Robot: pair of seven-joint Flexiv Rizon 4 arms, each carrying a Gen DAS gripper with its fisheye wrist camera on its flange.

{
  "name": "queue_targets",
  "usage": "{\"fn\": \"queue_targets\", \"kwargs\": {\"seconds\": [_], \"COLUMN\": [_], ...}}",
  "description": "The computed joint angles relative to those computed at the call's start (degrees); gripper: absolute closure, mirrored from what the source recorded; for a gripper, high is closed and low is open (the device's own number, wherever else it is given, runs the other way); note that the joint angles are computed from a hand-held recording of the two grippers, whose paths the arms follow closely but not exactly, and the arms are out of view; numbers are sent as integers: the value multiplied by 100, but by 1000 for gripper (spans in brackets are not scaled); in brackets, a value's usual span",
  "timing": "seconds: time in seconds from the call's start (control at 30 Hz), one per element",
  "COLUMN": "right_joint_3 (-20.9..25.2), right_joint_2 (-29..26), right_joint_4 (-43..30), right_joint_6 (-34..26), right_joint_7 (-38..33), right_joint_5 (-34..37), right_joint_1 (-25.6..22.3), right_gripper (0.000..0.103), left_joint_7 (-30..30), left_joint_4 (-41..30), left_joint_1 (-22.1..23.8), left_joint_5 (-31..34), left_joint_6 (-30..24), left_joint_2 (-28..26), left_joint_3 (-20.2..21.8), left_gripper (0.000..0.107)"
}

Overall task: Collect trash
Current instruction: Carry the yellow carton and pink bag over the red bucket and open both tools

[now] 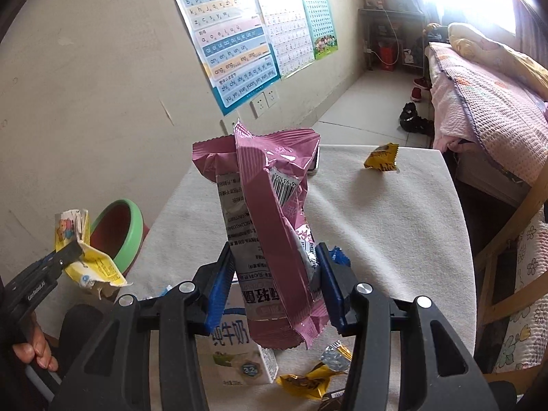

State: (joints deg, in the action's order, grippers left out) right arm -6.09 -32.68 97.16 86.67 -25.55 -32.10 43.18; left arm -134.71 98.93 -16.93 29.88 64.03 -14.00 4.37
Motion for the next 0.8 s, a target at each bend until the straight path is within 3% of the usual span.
{"fn": "queue_targets", "kwargs": {"seconds": [0.4, 0.8], "right_joint_3": [323, 1136], "right_joint_2": [-102, -454], "right_joint_4": [-341, -972], "right_joint_6": [-82, -417], "right_joint_7": [-343, -1277], "right_joint_5": [60, 510], "right_joint_1": [-13, -215], "right_gripper": [57, 57], "left_joint_7": [119, -70], "left_joint_4": [-38, 122], "left_joint_1": [20, 160], "left_joint_5": [11, 156], "left_joint_6": [161, 8], "left_joint_2": [25, 160], "left_joint_3": [40, 78], "left_gripper": [81, 81]}}
